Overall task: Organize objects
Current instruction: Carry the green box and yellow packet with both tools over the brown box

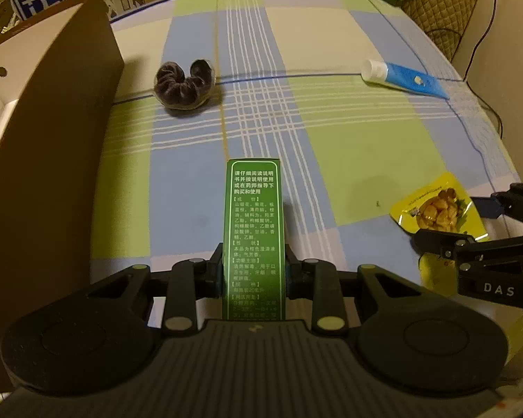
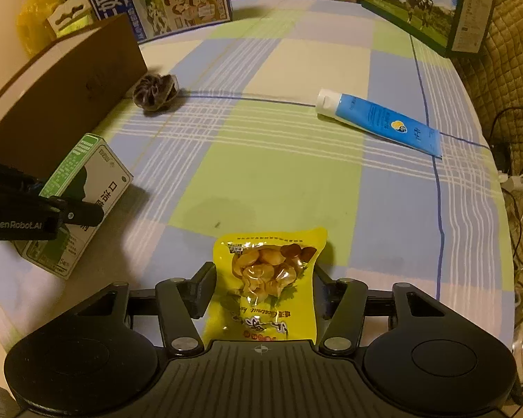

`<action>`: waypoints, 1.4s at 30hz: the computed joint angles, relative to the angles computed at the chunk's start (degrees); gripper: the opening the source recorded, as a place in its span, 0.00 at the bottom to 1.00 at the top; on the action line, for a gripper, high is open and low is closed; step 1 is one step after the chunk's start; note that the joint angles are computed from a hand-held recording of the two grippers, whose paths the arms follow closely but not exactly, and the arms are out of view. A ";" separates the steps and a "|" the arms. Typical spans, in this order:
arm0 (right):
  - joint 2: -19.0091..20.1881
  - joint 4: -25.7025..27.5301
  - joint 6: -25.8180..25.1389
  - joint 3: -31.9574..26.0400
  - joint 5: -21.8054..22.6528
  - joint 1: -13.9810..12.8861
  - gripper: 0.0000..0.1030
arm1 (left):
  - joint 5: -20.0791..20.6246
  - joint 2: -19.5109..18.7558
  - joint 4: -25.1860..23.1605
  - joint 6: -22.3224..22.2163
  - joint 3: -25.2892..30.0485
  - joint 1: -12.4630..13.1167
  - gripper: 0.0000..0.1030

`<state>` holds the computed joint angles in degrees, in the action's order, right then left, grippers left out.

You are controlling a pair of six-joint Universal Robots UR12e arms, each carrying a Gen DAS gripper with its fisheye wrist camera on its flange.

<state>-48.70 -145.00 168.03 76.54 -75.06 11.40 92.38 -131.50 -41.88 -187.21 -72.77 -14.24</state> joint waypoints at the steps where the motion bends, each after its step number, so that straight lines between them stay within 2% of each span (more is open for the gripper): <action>1: -0.14 -0.01 0.34 0.05 0.48 -0.08 0.51 | -0.11 0.31 0.45 -0.02 -0.37 0.03 0.25; 9: -1.17 -1.34 1.40 0.16 4.18 -0.11 0.50 | -1.13 3.01 4.87 -0.68 -3.44 0.43 0.25; 18: -1.67 -1.96 1.61 -1.88 12.94 0.65 0.50 | -0.08 6.84 11.54 -2.06 -7.56 1.38 0.25; 26: 0.32 -0.22 0.32 -7.22 22.33 2.86 0.50 | 3.41 11.03 16.58 -4.26 -11.99 3.16 0.25; 31: 3.00 1.72 -0.36 -12.36 26.95 4.77 0.50 | 6.82 13.20 17.45 -5.13 -14.11 4.72 0.25; 37: 7.29 3.87 -1.35 -20.21 28.17 7.37 0.50 | 9.60 14.02 18.59 -4.39 -14.97 6.86 0.25; 42: 11.69 5.81 -1.22 -27.81 25.68 9.21 0.50 | 10.37 13.50 18.76 -3.68 -14.57 8.82 0.25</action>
<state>-37.00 -139.19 166.80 48.72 -49.38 20.61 102.75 -118.00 -23.11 -190.89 -87.34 -5.42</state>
